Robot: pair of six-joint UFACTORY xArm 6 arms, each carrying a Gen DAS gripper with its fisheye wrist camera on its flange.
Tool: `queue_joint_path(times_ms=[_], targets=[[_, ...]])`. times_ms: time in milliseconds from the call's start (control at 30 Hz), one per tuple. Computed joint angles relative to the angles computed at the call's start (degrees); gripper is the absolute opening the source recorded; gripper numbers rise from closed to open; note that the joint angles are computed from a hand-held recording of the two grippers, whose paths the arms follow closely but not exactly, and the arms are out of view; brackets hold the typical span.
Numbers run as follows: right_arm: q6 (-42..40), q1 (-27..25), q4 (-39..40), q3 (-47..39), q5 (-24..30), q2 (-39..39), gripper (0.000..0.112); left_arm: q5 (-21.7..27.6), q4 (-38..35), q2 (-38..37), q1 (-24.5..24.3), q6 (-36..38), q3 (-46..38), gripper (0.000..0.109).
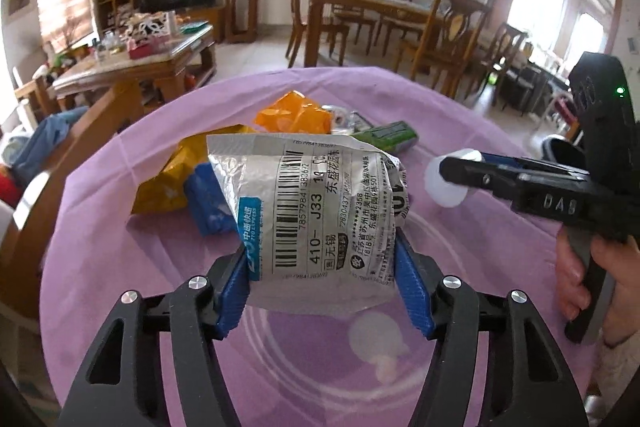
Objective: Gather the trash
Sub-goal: 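Grasp the white tape roll with the right tool while the left tool grasps the silver parcel bag, then carry the tape roll and parcel bag over the bin and release both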
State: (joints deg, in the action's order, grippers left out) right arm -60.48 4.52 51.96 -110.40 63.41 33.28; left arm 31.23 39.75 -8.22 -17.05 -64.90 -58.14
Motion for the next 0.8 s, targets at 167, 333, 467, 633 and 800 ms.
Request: queue_joint_path(times_ms=[167, 333, 467, 633, 800], targets=[[-1.32, -3.38, 3.99, 0.97, 2.78, -1.74, 0.049, -2.97, 2.82, -2.84, -0.96, -4.06, 2.71, 0.063], [-1.94, -6.81, 6.5, 1.06, 6.03, -2.79, 0.049, -5.58, 4.52, -3.09, -2.58, -5.74, 2.75, 0.063], [-1.99, -10.34, 8.55, -0.38, 7.89, -2.45, 0.049, -6.94, 4.71, -0.33, -4.34, -5.12, -0.63, 0.064], [-0.83, -14.0, 10.78, -2.96, 8.11, -1.15, 0.049, -9.51, 4.13, 5.88, -6.58, -3.7, -7.4, 0.064], [0.72, -17.82, 12.32, -7.1, 6.61, 1.39, 0.049, -10.4, 2.14, 14.77, -9.38, -0.42, -17.41, 0.064]])
